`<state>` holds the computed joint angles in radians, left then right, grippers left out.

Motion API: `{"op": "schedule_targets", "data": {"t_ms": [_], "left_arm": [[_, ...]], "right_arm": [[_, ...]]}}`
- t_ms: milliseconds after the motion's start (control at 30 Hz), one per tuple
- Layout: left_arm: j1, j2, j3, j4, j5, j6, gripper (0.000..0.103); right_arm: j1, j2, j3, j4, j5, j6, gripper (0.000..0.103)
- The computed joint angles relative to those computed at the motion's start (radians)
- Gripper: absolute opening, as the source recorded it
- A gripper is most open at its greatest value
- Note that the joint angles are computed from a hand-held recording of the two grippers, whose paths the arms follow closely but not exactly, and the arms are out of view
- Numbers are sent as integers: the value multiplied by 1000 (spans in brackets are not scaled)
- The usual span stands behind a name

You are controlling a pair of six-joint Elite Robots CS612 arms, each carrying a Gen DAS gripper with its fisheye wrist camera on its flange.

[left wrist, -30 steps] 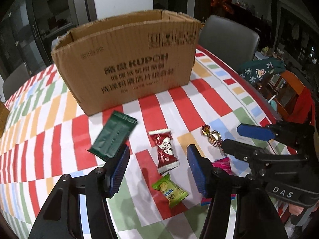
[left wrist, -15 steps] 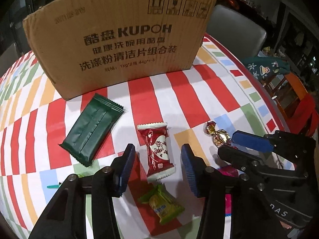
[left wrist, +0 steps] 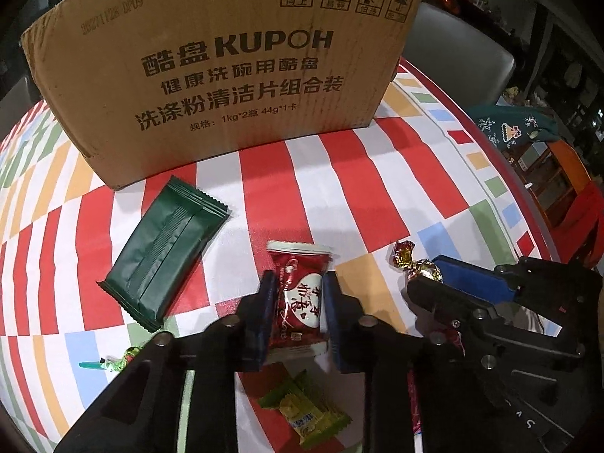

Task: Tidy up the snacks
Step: 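Grasp the gold-wrapped candy with the right tool while the left tool grasps the red wrapped candy, then carry the gold candy and red candy into the box and open both tools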

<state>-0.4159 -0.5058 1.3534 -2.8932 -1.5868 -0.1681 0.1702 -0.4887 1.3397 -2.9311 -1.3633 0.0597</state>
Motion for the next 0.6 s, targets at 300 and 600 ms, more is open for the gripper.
{"op": "schedule_targets", "data": {"t_ms": [300,600], "left_arm": [[1,-23,39,-53,10,-10,23],[0,-63,102,-134,29,-26,22]], "right_arm": [[1,-7,12,-25,5,17,19],[9,-35,45,-90,-6,4,19]]}}
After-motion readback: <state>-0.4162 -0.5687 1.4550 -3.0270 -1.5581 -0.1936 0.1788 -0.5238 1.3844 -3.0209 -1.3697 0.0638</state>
